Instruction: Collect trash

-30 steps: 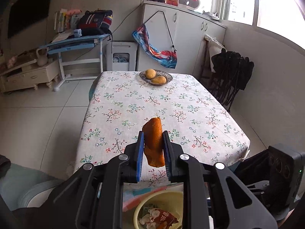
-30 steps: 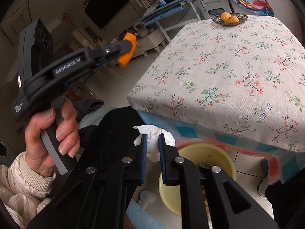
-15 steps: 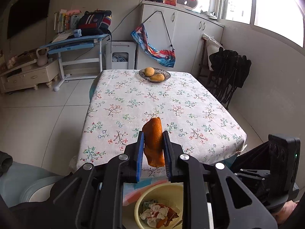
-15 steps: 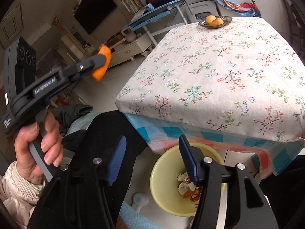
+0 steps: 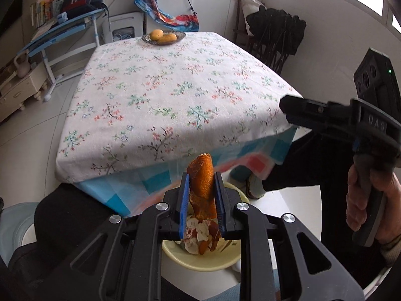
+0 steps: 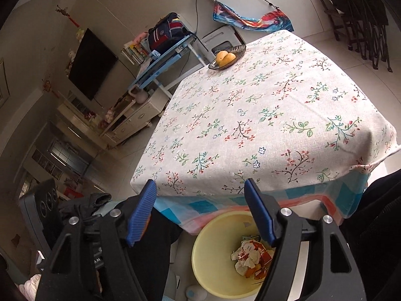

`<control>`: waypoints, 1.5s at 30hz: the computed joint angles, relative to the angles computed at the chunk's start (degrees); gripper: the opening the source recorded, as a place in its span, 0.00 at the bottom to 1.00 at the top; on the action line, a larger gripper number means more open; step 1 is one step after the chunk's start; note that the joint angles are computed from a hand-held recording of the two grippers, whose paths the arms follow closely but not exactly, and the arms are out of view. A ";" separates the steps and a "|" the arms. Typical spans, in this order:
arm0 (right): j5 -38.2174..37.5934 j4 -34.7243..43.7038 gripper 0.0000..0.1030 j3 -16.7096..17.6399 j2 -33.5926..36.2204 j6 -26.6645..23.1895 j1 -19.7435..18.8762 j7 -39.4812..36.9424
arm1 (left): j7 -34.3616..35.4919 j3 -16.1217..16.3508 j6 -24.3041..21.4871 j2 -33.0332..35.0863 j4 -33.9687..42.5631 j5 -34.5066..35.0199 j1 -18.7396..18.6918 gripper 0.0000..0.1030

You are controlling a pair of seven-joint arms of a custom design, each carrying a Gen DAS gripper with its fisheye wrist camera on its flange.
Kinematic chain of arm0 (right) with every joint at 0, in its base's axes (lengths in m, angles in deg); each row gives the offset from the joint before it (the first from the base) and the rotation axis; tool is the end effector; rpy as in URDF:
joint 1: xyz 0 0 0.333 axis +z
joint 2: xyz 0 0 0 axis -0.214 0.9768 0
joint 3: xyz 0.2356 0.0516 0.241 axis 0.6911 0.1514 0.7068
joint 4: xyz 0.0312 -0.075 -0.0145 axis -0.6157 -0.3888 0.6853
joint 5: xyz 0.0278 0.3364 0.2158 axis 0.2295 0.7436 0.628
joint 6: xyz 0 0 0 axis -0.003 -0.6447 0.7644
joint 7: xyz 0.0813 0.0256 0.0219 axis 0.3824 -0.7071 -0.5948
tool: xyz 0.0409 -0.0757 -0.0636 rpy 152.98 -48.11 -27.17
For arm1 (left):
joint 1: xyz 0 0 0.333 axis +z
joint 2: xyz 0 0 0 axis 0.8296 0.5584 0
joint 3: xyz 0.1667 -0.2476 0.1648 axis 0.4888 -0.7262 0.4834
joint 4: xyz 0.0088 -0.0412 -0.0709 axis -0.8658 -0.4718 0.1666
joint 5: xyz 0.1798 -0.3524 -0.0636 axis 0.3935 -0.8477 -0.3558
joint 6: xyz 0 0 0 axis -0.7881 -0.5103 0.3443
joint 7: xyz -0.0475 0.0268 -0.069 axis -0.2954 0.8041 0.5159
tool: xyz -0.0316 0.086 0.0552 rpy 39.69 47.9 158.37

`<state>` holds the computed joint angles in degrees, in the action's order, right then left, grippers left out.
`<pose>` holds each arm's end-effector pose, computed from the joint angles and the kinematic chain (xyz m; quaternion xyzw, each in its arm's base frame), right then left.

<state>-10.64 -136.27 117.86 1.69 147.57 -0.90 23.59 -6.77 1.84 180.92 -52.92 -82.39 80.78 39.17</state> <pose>0.5877 0.4840 0.3332 -0.7011 0.5278 0.0760 0.4734 0.4535 -0.2910 0.3289 -0.6655 0.6788 -0.2573 0.1738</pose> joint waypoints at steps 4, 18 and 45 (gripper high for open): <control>-0.38 -0.71 0.70 0.35 -0.20 1.00 -0.25 0.02 | 12.77 -2.43 1.27 2.35 -0.79 -13.01 0.99 0.19; -3.75 -1.70 0.77 -5.94 -2.78 2.76 4.31 5.01 | 10.29 2.53 -4.29 0.57 -1.33 -12.82 -4.61 0.68; 15.92 -6.26 0.93 -47.22 -15.23 24.30 45.69 -8.67 | -23.39 -10.33 -39.84 -18.86 -3.47 13.58 -1.60 0.93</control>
<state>5.28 -142.53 70.63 -13.55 171.87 44.79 14.92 -30.16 -8.49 141.08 -71.78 -85.86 94.36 37.58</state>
